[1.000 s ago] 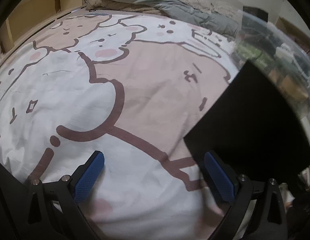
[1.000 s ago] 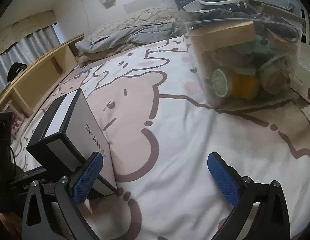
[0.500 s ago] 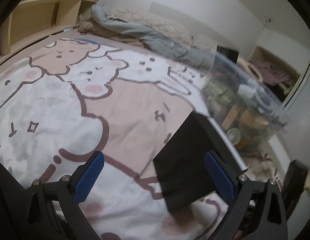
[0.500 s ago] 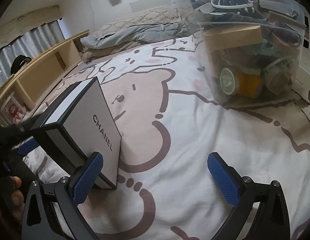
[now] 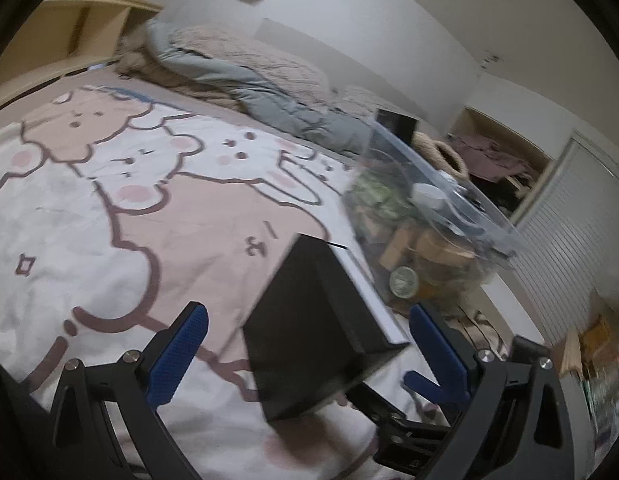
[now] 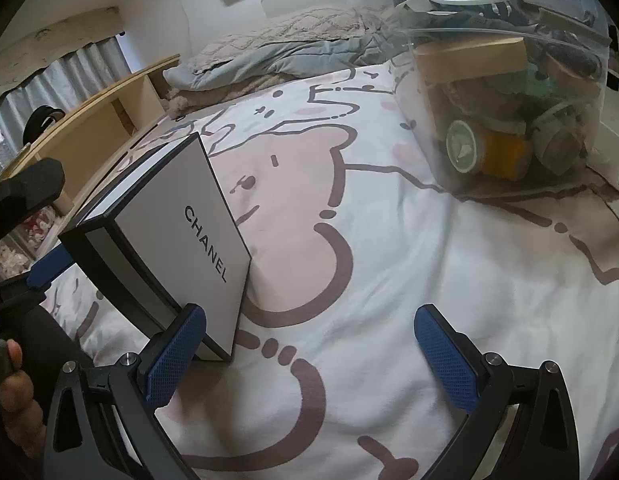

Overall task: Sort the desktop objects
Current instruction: 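Hold the CHANEL box upright with the left tool beside the right tool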

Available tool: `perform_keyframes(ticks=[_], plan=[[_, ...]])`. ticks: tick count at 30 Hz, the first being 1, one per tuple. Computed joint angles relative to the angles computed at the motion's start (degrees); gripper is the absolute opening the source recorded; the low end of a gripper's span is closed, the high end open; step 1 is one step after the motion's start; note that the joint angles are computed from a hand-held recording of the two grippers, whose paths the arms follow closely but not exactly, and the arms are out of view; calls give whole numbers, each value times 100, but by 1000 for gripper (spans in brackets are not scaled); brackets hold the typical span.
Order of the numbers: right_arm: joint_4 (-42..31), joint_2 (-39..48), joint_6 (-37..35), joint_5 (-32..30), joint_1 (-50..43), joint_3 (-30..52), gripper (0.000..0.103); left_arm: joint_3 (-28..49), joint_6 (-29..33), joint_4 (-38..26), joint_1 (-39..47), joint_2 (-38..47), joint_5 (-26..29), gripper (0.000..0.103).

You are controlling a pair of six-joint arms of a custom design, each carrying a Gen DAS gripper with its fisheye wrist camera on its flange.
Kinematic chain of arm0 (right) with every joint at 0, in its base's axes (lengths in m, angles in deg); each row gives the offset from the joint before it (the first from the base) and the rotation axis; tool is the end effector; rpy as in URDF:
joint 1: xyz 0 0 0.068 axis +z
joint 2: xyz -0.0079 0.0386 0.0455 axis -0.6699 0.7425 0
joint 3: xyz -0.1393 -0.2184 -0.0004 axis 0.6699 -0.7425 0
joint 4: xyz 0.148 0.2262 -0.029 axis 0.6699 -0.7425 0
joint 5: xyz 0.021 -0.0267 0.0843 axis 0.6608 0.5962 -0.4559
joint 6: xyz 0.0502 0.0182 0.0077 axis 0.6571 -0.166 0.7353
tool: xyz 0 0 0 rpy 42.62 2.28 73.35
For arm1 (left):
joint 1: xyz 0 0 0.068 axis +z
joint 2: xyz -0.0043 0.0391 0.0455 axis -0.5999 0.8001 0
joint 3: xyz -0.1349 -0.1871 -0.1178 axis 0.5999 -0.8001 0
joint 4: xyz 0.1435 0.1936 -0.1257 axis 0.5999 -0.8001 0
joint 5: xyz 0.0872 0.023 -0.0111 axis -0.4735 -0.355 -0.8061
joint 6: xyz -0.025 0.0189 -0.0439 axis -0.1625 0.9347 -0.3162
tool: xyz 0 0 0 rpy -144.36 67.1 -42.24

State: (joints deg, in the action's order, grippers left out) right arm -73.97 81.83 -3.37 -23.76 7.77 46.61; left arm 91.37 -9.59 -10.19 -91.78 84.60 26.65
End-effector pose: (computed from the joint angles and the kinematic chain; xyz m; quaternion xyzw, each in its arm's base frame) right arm 0.1703 0.1915 0.1073 -0.0810 0.9214 0.1885 0.3301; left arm 0.1337 -0.1584 0.1573 -0.1162 0.8719 -0.1970 0.4330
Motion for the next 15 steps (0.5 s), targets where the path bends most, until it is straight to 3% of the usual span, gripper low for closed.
perform_keyframes(ticks=[9,11,15], plan=[[145,14,136,31,255,-93,103,209,242,137,-304,418,-51,100],[218,24,123,-1,331,-107,103,240,202,78,-290,497,-36,91],[214,220,26,30,545,56,103,258,38,-22,-188,631,106,86]])
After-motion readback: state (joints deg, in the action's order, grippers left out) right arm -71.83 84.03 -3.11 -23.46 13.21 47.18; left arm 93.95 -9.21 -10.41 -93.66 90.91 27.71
